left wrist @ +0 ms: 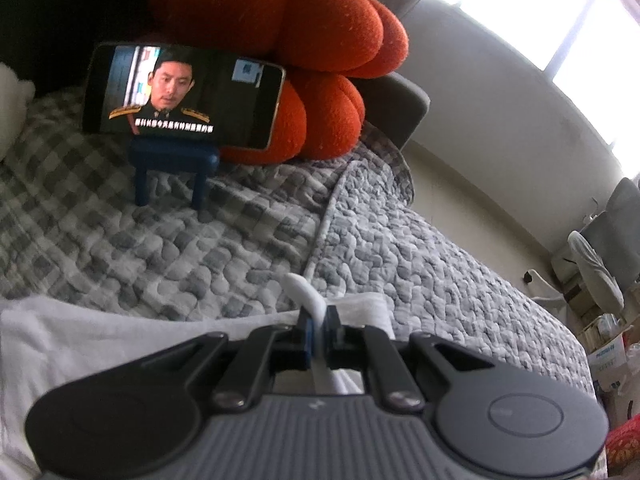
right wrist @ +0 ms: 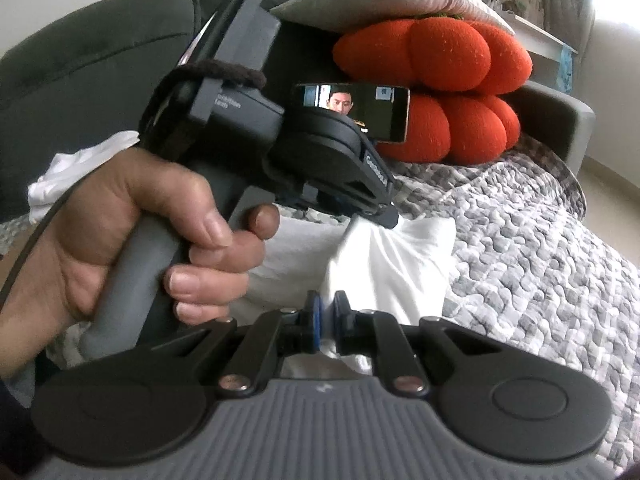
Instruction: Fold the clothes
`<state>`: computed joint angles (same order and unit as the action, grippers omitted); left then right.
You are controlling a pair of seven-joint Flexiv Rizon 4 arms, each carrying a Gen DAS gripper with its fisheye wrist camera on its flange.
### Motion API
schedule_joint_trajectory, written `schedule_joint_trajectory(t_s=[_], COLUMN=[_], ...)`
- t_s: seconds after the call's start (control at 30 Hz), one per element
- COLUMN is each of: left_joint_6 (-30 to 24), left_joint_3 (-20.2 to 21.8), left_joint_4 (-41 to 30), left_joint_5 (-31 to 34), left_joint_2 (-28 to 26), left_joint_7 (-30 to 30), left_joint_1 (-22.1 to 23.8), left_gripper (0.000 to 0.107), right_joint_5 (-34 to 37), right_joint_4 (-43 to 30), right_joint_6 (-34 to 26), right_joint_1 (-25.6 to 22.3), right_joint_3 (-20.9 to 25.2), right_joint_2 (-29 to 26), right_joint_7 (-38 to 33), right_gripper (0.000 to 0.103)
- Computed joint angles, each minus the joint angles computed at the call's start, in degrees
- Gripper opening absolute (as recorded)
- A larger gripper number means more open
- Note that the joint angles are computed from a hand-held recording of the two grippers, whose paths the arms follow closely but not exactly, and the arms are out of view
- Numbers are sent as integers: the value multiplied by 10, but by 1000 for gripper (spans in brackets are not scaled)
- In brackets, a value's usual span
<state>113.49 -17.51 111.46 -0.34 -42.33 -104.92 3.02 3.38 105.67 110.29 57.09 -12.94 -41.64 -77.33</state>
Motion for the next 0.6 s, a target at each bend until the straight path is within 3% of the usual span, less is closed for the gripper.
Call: schedule_joint_trajectory(t_s=[0.23,0.43,0.6], left_joint_6=[7,9,23], left_joint_3=[28,65,36], left_joint_4=[0,1,11], left_joint_5=[-13,-41,-21], left_joint_2=[5,12,13], left_joint_7=[6,16,9], left_joint_1=[-24,-59,-25], left_gripper=[6,5,5], right_joint_5=[9,9,8], right_joint_4=[-5,-10,-13], right_joint_6=[20,1,3], right_joint_1=[-17,-4,13], right_joint_3=[22,8,-7], right_joint_2=[0,-2,-6], right_joint_7=[-4,-4,-6], right_gripper=[12,12,12])
